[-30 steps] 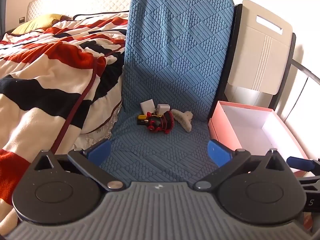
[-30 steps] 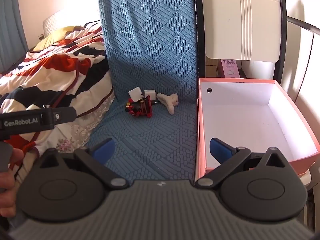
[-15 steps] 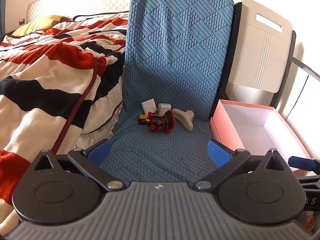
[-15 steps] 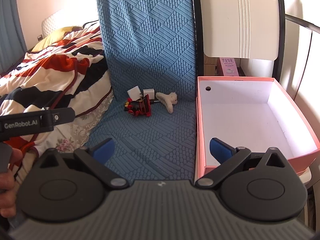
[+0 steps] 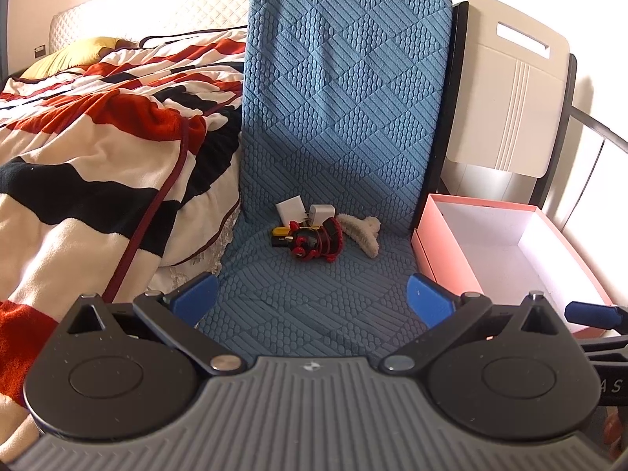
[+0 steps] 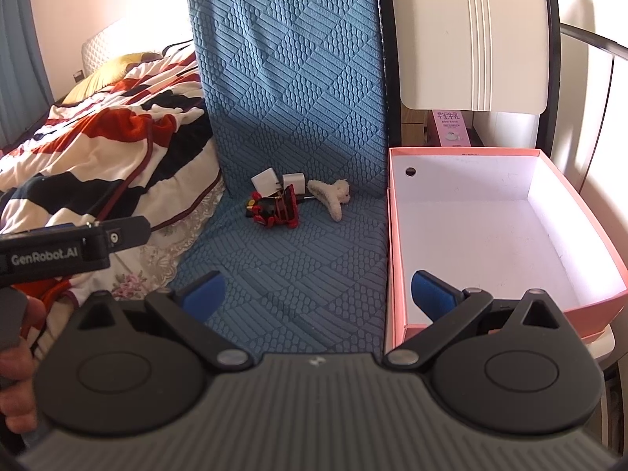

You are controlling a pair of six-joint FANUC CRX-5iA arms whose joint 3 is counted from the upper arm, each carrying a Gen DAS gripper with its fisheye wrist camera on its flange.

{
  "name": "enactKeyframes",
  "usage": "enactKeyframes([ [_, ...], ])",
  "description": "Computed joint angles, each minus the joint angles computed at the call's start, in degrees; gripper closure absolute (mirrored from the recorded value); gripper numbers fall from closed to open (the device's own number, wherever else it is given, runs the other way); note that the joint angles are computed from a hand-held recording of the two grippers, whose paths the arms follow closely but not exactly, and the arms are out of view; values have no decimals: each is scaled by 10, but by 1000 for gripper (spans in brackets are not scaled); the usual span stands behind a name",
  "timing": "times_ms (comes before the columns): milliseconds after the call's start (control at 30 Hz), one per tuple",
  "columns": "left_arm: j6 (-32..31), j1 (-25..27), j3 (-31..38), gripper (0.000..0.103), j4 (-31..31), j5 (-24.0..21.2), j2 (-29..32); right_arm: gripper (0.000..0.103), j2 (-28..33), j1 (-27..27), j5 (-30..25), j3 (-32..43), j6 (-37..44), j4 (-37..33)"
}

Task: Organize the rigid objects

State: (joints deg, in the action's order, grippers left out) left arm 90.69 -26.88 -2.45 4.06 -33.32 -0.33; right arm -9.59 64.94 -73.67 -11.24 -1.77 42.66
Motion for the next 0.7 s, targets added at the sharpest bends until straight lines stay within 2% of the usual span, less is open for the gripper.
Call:
enactKeyframes([
  [700,-6,9,-5,0,27,6,5,0,5,-4,-16,11,-8,-26],
])
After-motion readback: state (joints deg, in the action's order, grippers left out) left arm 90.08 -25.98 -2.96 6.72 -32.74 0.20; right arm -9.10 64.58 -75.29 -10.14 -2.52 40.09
